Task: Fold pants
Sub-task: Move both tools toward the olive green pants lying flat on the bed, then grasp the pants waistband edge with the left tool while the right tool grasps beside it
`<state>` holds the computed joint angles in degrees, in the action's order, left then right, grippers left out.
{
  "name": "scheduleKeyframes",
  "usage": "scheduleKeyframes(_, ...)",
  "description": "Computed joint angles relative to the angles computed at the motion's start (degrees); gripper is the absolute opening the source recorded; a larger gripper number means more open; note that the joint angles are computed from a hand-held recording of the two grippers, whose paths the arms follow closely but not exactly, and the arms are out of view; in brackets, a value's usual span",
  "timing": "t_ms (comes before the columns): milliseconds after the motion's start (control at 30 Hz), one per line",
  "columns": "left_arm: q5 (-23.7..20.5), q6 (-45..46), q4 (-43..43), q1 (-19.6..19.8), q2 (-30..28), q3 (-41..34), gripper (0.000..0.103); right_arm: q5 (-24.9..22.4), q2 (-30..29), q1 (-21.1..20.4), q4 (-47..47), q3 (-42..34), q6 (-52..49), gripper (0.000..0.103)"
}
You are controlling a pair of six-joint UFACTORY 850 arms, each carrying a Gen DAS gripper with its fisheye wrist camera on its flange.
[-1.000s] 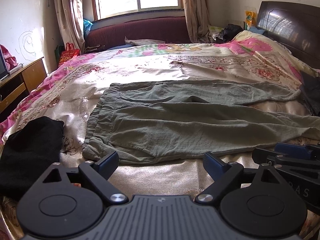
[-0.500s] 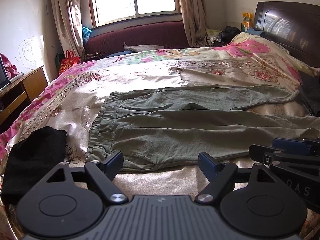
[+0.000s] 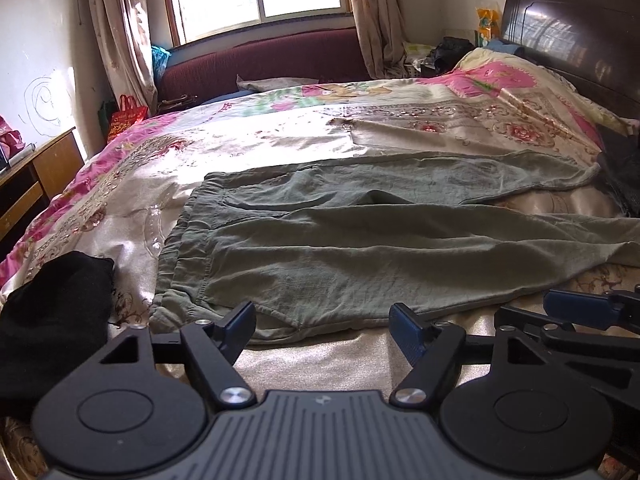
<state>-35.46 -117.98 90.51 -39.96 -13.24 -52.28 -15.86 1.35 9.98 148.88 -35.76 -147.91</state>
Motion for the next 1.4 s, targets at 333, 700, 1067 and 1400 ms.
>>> scheduleKeyframes(333,-0.02,-0.12,2.11,0.93,-1.48,-1.86,0.087,-0.86,-1.78,-0.74,-3.45,-2.19,2.48,0.039)
scheduleKeyframes(700,-0.64,-0.58,3.33,2.05,-1.91,-1.67,0.087,-0.9,-3.56,0.19,-3.89,-4.49,1.28,0.039)
scheduleKeyframes(1067,2.76,-0.68,7.26,5.82,-3.55,-3.29,0.087,-0.9,-9.63,0.44,-11.81,-10.49,6.79,0.039)
scheduleKeyframes(1400,11.04,-3.65,15.73,14.95,-11.06,-12.18,0.087,1.23,-24.59,0.44,-29.27,-28.86,18.63,0.039)
